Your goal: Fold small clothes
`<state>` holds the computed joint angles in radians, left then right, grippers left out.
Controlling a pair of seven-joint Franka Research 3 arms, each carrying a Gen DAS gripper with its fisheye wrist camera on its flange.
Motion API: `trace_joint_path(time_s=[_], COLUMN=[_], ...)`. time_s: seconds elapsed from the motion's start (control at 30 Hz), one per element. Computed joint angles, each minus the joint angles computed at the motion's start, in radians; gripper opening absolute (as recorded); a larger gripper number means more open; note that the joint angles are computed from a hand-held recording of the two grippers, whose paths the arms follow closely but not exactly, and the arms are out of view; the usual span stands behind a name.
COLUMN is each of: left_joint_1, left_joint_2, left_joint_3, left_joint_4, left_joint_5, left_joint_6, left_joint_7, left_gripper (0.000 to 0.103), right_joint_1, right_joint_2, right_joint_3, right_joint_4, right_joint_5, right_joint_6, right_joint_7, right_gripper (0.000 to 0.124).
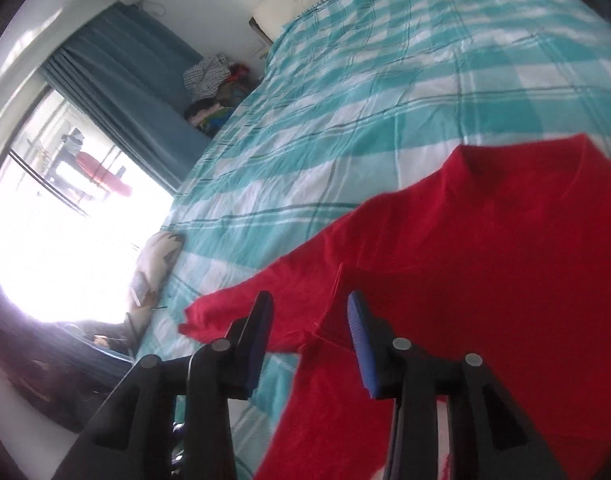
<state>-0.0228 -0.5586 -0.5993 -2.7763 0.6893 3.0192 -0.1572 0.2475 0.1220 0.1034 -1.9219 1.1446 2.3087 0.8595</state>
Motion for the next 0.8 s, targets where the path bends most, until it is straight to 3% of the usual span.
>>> trace_joint_path(time_s=[0.17, 0.33, 0.4, 0.6, 0.8], left_joint_1=[-0.001, -0.030, -0.044, -0.084, -0.126], left_joint_2=[0.021, 0.049, 0.061, 0.083, 0.106], left_joint_3=[0.003, 0.013, 0.023, 0.052, 0.078], left_joint_4=[0.020, 0.047, 0.055, 0.071, 0.093], left_joint_5=[0.007, 0.027, 0.035, 0.064, 0.099], left_joint_6=[-0.012, -0.056, -0.070, -0.118, -0.167], left_joint_7=[0.009, 0.029, 0.029, 0.019, 0.015], left_gripper=[0.068, 0.072, 0.072, 0.073, 0.076], right_joint_1=[-0.050, -0.125, -0.154, -0.206, -0.203], right_joint_2=[-0.057, -0.074, -0.094, -0.283, -0.490], right_joint_3=[-0.052, -0.124, -0.145, -0.187, -0.197], right_joint_4=[-0.081, -0.149, -0.194, -0.393, -0.654], right_joint_5=[-0.028, -0.255, -0.355, -0.297, -0.410], right_joint_6=[-0.019, 0.037, 0.126, 0.313, 0.560], right_joint_7=[0.016, 0.182, 0.253, 0.099, 0.027], right_gripper=[0.052, 0.055, 0.055, 0.055, 0.059])
